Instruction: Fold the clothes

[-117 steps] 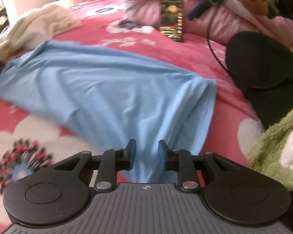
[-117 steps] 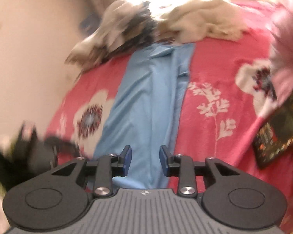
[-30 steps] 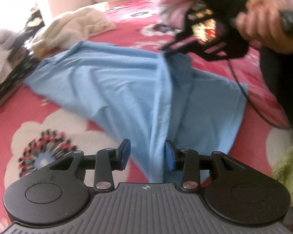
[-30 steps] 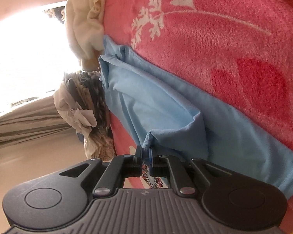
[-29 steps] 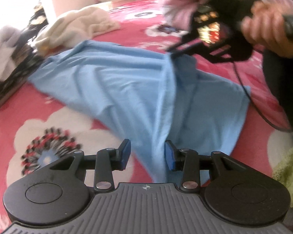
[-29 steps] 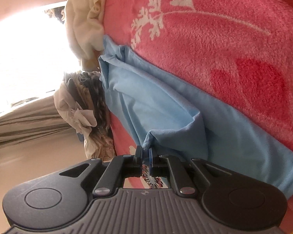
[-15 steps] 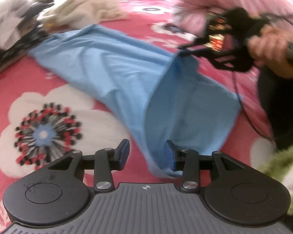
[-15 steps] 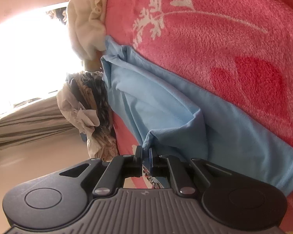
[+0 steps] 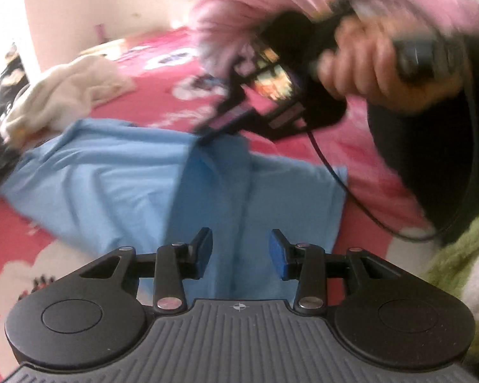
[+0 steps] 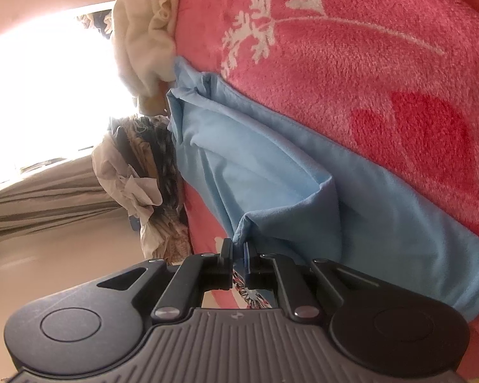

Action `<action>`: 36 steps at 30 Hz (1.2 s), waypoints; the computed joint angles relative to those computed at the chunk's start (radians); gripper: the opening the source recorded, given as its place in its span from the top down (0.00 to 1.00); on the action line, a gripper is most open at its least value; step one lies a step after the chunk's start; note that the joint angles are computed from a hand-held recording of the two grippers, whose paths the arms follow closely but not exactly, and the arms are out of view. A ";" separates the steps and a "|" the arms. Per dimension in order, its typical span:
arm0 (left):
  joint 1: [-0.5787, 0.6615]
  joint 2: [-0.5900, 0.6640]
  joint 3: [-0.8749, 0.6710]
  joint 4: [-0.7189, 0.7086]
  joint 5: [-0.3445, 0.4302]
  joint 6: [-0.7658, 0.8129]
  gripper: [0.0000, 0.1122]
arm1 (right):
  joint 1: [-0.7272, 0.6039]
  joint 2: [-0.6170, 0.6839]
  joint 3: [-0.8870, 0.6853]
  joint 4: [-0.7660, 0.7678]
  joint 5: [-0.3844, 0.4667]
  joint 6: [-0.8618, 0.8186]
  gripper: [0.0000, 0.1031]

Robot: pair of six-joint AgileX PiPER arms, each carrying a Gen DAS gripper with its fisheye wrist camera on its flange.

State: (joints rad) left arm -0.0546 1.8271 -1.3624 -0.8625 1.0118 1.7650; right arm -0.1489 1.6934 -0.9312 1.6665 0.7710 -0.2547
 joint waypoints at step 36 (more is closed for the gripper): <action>0.050 0.066 -0.141 0.136 -0.006 -0.465 1.00 | 0.016 0.008 0.023 0.025 -0.021 -0.027 0.93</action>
State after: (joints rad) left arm -0.0042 1.8936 -1.5036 -0.7268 1.0062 1.3004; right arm -0.1326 1.7013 -0.9084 1.6916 0.7498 -0.2819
